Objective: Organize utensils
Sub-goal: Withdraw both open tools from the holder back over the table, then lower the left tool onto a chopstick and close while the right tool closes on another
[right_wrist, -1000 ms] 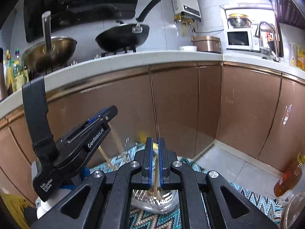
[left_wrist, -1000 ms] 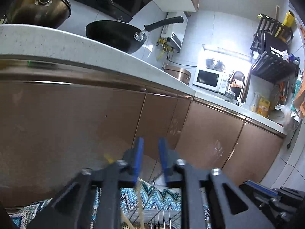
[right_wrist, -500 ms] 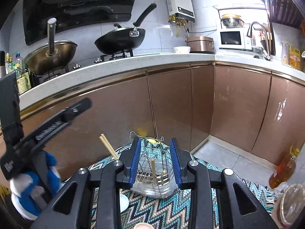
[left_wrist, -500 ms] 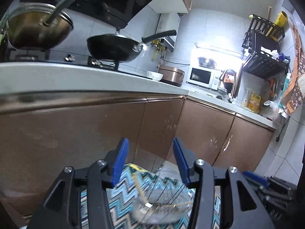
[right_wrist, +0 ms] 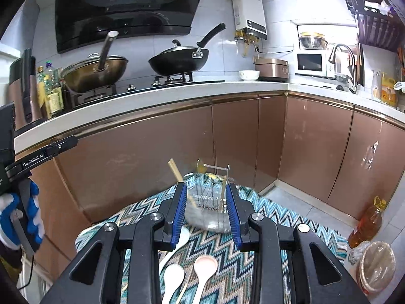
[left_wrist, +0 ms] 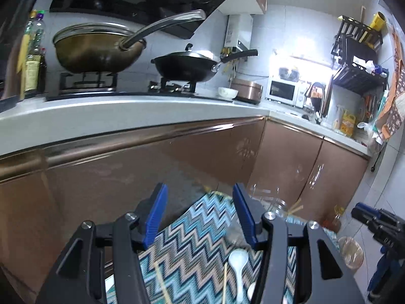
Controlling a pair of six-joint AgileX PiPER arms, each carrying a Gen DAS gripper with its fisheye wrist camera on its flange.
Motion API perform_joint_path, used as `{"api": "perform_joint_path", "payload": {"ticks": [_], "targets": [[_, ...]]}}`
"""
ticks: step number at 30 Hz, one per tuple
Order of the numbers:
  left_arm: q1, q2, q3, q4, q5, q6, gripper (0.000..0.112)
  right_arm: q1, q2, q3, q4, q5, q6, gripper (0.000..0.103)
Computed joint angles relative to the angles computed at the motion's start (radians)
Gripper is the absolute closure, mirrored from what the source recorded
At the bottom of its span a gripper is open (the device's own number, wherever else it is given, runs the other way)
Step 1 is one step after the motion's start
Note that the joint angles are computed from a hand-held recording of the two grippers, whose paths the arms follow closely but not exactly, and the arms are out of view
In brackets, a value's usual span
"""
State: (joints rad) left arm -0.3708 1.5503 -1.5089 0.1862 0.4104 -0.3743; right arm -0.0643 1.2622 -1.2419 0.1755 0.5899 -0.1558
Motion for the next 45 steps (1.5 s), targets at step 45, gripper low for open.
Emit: {"api": "perform_joint_path", "payload": {"ticks": [45], "targets": [[0.039, 0.236, 0.048, -0.460, 0.381, 0.505, 0.060, 0.064, 0.149, 0.184, 0.011, 0.285, 0.053, 0.074]]}}
